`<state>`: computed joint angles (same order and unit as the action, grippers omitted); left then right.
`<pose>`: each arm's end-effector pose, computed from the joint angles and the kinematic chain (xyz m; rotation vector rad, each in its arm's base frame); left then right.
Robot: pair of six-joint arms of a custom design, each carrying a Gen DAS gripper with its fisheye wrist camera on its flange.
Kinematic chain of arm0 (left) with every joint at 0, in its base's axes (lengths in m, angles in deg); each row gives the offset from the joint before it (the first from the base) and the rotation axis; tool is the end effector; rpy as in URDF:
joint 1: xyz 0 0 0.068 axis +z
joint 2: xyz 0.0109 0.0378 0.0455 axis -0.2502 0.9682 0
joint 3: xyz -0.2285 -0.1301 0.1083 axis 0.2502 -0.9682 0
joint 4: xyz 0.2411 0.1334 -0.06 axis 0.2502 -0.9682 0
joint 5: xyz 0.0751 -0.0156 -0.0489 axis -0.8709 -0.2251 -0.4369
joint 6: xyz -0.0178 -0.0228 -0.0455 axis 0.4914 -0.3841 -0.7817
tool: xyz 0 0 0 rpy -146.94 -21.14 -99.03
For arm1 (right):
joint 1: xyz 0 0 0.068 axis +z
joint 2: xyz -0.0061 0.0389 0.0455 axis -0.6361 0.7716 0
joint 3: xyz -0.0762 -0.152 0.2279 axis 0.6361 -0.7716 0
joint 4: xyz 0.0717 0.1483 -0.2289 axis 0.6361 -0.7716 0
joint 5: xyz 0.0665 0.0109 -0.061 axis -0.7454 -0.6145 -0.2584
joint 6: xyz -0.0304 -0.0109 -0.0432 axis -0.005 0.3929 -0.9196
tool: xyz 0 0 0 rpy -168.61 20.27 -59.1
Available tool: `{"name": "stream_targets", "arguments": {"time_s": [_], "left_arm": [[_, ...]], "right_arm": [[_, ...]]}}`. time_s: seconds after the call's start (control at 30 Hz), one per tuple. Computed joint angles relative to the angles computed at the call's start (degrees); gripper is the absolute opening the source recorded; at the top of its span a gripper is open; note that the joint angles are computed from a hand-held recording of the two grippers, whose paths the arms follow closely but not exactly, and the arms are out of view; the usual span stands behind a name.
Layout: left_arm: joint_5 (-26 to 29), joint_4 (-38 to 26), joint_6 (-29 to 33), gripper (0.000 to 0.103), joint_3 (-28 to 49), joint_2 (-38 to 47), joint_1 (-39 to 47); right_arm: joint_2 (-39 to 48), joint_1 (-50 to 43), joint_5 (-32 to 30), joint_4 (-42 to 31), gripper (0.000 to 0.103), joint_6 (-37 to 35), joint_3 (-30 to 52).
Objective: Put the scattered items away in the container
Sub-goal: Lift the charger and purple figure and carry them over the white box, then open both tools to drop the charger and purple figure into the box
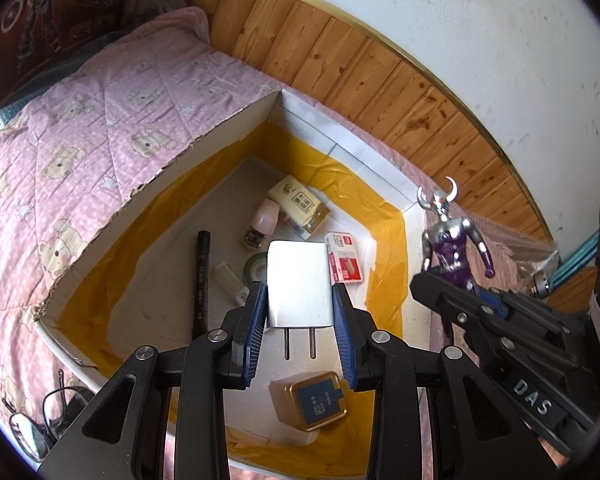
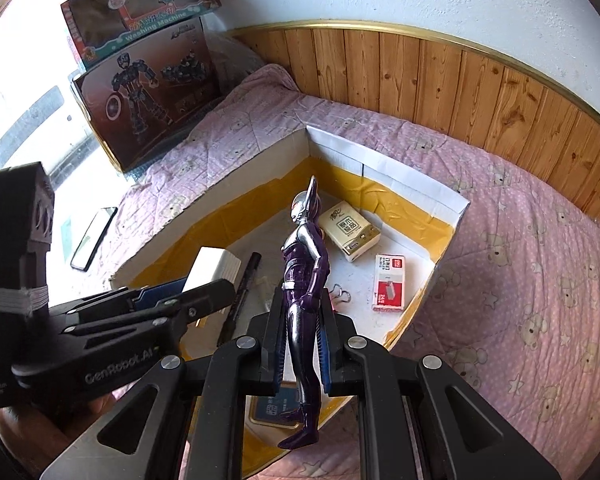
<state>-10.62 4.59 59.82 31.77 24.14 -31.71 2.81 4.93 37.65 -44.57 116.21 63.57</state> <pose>0.1605 -0.0619 0.2074 0.0858 2.5337 -0.6810 0.1544 0.1345 0.2756 0.0079 2.5121 0.1401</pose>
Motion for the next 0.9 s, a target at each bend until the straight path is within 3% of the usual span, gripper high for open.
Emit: {"name": "stream_targets", "arguments": {"time_s": [0.2, 0.43, 0.57, 0.77, 0.83, 0.9], "left_arm": [[6.2, -0.9, 0.4, 0.034, -0.2, 2.1, 3.2], [9.2, -3.1, 0.9, 0.034, -0.5, 2.9, 6.6], [7.0, -3.1, 0.5, 0.034, -0.5, 2.7, 4.7], [-1.5, -2.2, -1.5, 0.035, 0.3, 5.1, -2.7], [-1.8, -2.6, -1.4, 0.039, 0.7, 5.5, -3.0], [-3.0, -3.3, -1.5, 0.045, 1.1, 5.2, -3.9]], "right_arm": [[4.2, -6.2, -4.6, 0.5, 0.014, -4.8, 1.6], [9.4, -12.6, -9.9, 1.7, 0.014, -9.0, 3.3], [13.1, -16.3, -12.2, 2.5, 0.014, -10.9, 4.2], [18.4, -21.4, -19.0, 3.2, 0.015, -12.6, 5.5], [19.4, -21.7, -18.7, 2.9, 0.018, -12.7, 5.8], [19.3, -21.8, -18.7, 2.5, 0.043, -12.4, 5.4]]}}
